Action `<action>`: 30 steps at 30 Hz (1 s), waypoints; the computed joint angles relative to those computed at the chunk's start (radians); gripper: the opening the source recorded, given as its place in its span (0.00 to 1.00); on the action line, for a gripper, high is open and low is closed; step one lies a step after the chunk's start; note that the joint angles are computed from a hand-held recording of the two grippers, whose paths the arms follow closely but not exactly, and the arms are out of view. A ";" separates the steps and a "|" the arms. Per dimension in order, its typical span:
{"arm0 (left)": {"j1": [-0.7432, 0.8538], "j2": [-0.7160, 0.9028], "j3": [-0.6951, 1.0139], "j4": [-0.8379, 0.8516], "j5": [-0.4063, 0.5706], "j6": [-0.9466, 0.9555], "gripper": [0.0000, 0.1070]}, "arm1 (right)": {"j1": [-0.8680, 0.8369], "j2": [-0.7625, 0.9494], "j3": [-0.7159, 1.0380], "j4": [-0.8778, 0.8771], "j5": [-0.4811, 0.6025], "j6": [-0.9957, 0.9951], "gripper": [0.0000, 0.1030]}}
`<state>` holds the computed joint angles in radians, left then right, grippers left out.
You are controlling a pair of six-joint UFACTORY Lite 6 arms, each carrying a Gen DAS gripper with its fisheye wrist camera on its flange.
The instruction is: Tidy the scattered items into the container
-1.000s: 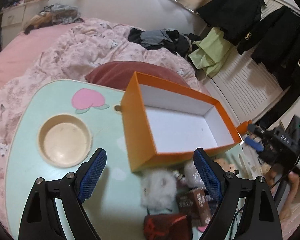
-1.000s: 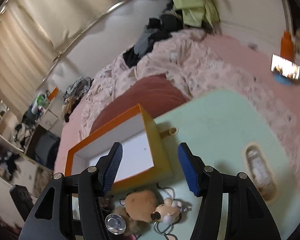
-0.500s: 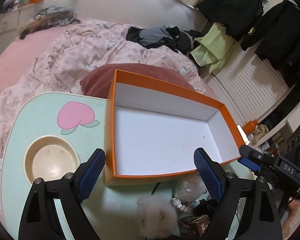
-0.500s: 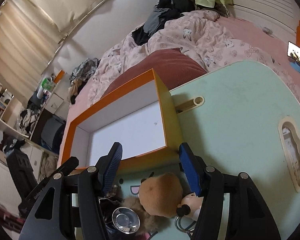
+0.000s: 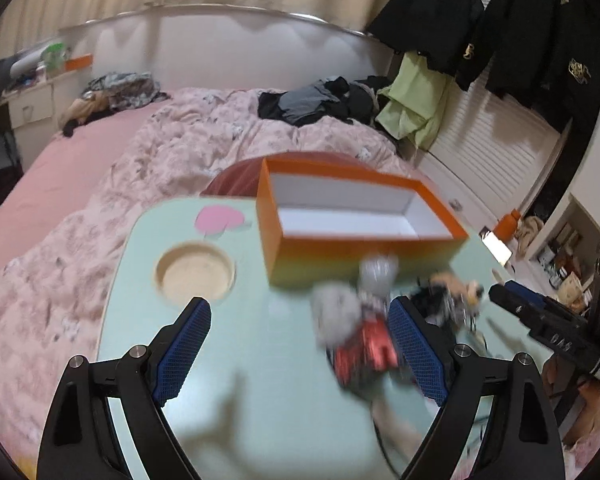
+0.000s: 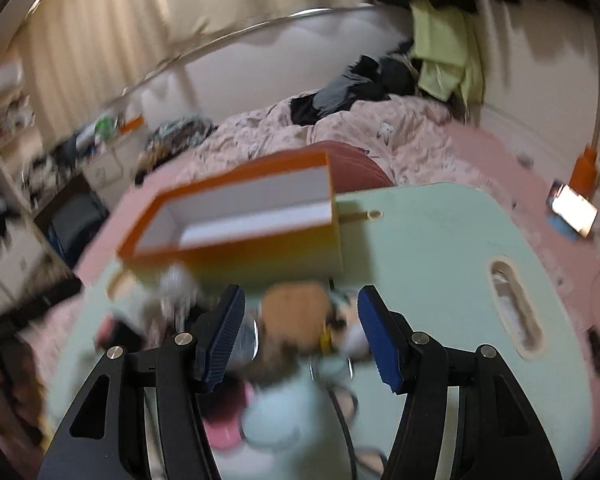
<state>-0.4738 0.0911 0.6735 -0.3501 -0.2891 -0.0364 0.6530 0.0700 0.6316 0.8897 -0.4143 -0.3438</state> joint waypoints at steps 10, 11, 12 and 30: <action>-0.182 0.166 0.041 -0.743 -0.064 0.588 0.87 | 0.163 0.115 0.032 0.467 -0.036 -0.473 0.59; -0.163 0.204 0.077 -0.778 -0.011 0.626 0.87 | 0.168 0.123 0.035 0.472 -0.037 -0.478 0.59; -0.161 0.226 0.095 -0.802 0.000 0.645 0.88 | 0.171 0.137 0.043 0.490 -0.034 -0.495 0.59; -0.283 0.271 0.058 -0.720 -0.165 0.550 0.96 | 0.126 0.173 0.053 0.410 0.047 -0.427 1.00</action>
